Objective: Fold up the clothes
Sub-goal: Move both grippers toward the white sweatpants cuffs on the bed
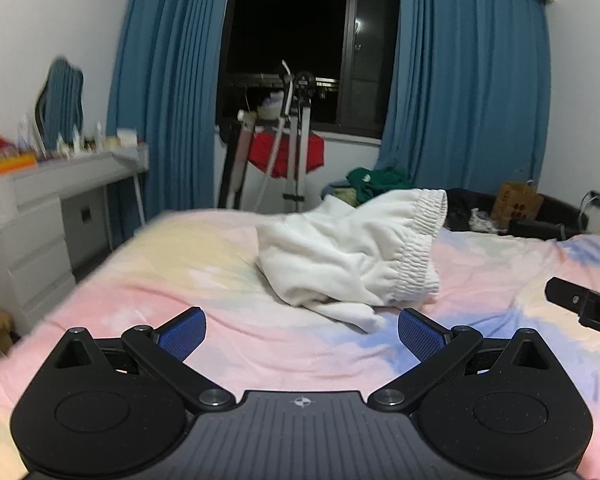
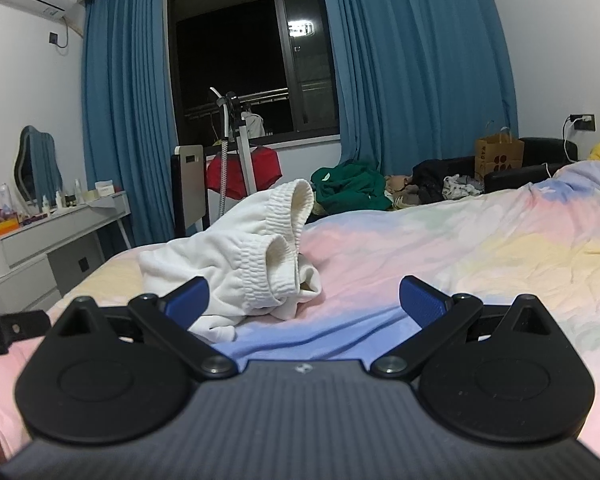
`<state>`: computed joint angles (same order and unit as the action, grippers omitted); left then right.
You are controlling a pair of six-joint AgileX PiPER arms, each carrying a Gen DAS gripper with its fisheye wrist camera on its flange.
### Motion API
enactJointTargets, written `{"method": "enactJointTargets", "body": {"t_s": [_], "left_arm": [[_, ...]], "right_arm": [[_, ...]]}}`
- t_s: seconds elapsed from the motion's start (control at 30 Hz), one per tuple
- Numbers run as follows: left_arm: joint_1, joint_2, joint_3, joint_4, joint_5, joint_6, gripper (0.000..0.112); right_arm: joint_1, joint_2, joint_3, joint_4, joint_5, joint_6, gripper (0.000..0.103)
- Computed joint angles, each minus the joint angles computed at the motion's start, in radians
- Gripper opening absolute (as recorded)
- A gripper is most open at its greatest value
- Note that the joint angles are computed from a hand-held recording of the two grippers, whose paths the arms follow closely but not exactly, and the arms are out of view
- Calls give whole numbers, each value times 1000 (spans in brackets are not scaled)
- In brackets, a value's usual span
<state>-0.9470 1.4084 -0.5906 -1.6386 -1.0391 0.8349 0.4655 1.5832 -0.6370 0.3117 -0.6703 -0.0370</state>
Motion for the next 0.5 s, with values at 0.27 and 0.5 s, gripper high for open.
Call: {"method": "enactJointTargets", "body": {"t_s": [0.27, 0.5], "left_arm": [[109, -11, 33, 94, 172, -120, 103], [321, 103, -47, 376, 427, -422, 103]], "right_arm": [[-7, -25, 26, 6, -42, 32, 103], [-65, -23, 39, -56, -92, 131, 103]]}}
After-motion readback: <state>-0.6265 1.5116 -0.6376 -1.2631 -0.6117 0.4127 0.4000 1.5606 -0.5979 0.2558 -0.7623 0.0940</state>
